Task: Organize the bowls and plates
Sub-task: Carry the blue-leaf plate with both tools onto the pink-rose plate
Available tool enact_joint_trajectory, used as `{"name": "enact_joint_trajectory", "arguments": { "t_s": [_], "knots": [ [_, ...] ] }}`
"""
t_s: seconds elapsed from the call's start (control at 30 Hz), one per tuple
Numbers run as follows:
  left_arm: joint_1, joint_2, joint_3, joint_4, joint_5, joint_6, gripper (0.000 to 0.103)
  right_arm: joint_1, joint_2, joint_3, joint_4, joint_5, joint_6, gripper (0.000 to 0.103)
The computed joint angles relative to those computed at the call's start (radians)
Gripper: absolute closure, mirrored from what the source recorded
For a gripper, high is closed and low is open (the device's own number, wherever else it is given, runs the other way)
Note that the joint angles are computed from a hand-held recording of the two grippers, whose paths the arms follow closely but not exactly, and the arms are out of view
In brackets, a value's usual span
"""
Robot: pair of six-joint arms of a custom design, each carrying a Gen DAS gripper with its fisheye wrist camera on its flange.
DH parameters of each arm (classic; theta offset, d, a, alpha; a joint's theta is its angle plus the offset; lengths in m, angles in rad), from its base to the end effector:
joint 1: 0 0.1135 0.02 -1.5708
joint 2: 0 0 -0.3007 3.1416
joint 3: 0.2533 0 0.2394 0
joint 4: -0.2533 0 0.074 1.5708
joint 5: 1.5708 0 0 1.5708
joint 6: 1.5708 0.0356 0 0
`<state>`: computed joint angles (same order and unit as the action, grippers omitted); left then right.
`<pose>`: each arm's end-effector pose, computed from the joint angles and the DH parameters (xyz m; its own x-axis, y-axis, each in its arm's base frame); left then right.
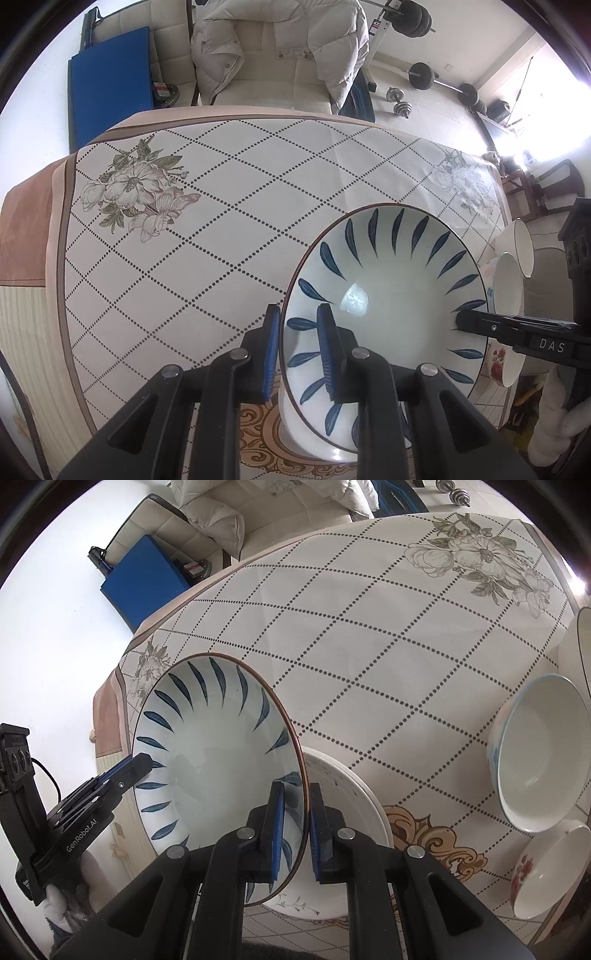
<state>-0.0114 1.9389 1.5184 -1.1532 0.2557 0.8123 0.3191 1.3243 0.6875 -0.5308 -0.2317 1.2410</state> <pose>0.3638 -0.0132 0.2458 -0.6803 0.7101 -0.1816 0.7329 0.6571 -0.1761 0.1980 0.0740 0.2156 -0.6526 0.7542 0.0728 0.6997 0.5631 0.4396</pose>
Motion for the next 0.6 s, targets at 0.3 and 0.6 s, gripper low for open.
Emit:
{"name": "enact_joint_trajectory", "arguments": {
  "t_s": [0.3,0.6],
  "knots": [
    [0.02,-0.085,-0.17,0.065,-0.034,0.024,0.085,0.15,-0.102,-0.11,0.031,0.04,0.142,0.089],
    [0.02,-0.111,-0.317,0.174,-0.107,0.041,0.085,0.247,-0.067,-0.225,0.177,0.042,0.234,0.089]
  ]
}}
